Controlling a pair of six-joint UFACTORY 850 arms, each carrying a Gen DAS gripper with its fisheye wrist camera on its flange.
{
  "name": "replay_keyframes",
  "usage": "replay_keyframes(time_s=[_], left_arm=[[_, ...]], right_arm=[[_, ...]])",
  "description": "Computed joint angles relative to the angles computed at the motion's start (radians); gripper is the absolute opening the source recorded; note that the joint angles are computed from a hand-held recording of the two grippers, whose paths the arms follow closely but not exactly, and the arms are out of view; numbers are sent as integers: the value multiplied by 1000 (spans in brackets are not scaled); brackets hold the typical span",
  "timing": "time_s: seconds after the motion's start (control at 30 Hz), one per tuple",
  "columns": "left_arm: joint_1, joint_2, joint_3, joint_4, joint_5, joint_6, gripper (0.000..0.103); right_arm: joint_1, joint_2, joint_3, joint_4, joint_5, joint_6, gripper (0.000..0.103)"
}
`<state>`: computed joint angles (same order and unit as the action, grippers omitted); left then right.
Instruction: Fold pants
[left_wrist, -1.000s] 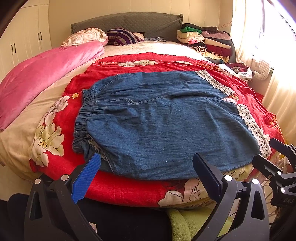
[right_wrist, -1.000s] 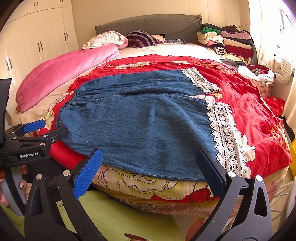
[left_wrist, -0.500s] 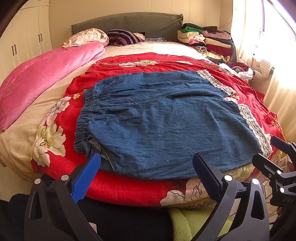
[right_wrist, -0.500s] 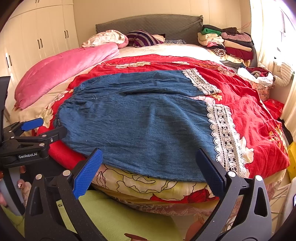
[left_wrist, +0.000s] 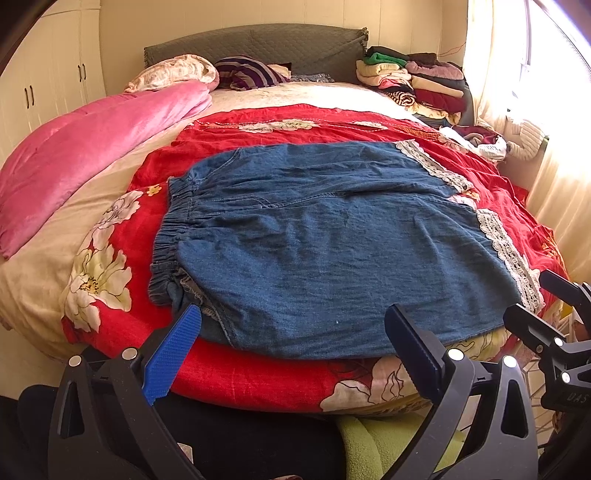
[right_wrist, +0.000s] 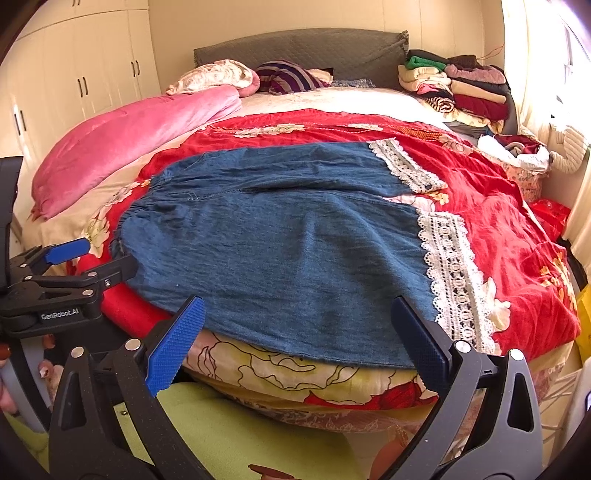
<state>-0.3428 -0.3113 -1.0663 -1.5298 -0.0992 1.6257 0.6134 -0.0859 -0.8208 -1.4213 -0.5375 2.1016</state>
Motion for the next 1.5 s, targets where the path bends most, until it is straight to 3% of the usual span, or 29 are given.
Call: replay_keyframes(time_s=[0.23,0.37,0.43,0.57,0.63,0.73,1.0,1.27,1.4,1.5], left_arm=[[27,-44,-56,229,-56,-222,99],[43,-93,-130,539,-80,-532,99],[53,-120,-175,678,-94,-678,99],[76,-179,-272,906,-111,-934,99],[90,-212,-327,949,-136,-986,99],[102,-261,-406,1042,-158,-1080,99],[129,-400,-641,1174,-258,-1220,99],[152,-558,-881,1297,-355,-1335,99],[164,-670,-1043,1326,-429,-1351,99],[164,-801,-1240,1382,-535,-1396,99]], right_arm=[[-45,-28,-49,-29,66,-25,95],[-82,-58,-98,-88,115,-16,95],[-120,-76,-129,-95,192,-33,95],[-179,-137,-216,53,288,-233,95],[-208,-170,-263,138,332,-337,95],[-219,-212,-329,182,308,-421,95],[-280,-330,-519,522,327,-831,95],[-316,-497,-765,934,249,-1378,95],[-331,-600,-905,1071,185,-1593,95],[-345,-706,-1042,1168,109,-1741,95]])
